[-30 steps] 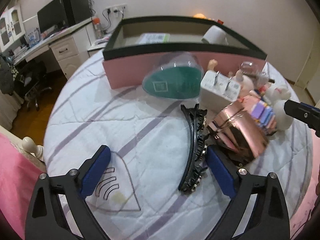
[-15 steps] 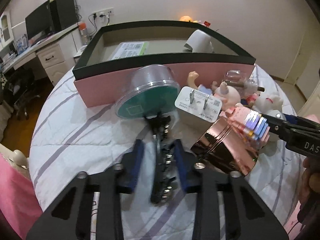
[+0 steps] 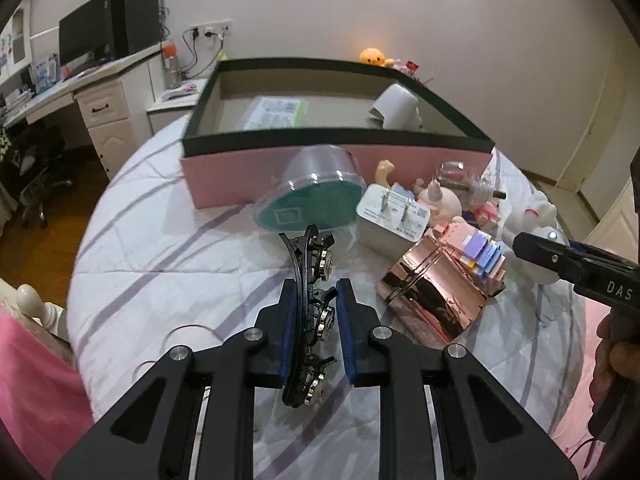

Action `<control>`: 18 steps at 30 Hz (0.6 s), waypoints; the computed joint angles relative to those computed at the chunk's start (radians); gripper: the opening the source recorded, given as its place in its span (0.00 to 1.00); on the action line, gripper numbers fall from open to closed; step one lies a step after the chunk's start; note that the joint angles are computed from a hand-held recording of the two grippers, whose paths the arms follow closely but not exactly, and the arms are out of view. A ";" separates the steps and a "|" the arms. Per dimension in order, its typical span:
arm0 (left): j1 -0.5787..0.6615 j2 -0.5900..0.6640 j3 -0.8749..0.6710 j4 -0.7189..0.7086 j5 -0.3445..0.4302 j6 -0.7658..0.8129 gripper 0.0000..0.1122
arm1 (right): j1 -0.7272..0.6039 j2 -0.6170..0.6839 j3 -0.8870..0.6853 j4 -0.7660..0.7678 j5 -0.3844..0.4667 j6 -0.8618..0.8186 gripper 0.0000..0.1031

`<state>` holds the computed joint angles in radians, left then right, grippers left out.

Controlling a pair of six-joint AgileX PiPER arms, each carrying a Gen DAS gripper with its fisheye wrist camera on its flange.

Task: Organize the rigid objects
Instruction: 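Carry the clip and astronaut toy into the pink box and release both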

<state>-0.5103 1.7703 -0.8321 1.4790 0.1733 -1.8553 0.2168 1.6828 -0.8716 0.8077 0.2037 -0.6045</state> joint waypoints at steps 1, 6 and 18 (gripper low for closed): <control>0.001 -0.010 0.009 0.014 0.003 -0.016 0.17 | 0.000 -0.011 0.004 -0.003 0.002 0.002 0.61; 0.022 -0.082 0.047 0.004 0.006 -0.001 0.17 | 0.002 -0.040 -0.003 -0.002 0.022 -0.001 0.61; 0.129 -0.101 -0.170 -0.487 0.011 0.615 0.17 | 0.028 0.022 -0.311 -0.245 0.129 0.161 0.61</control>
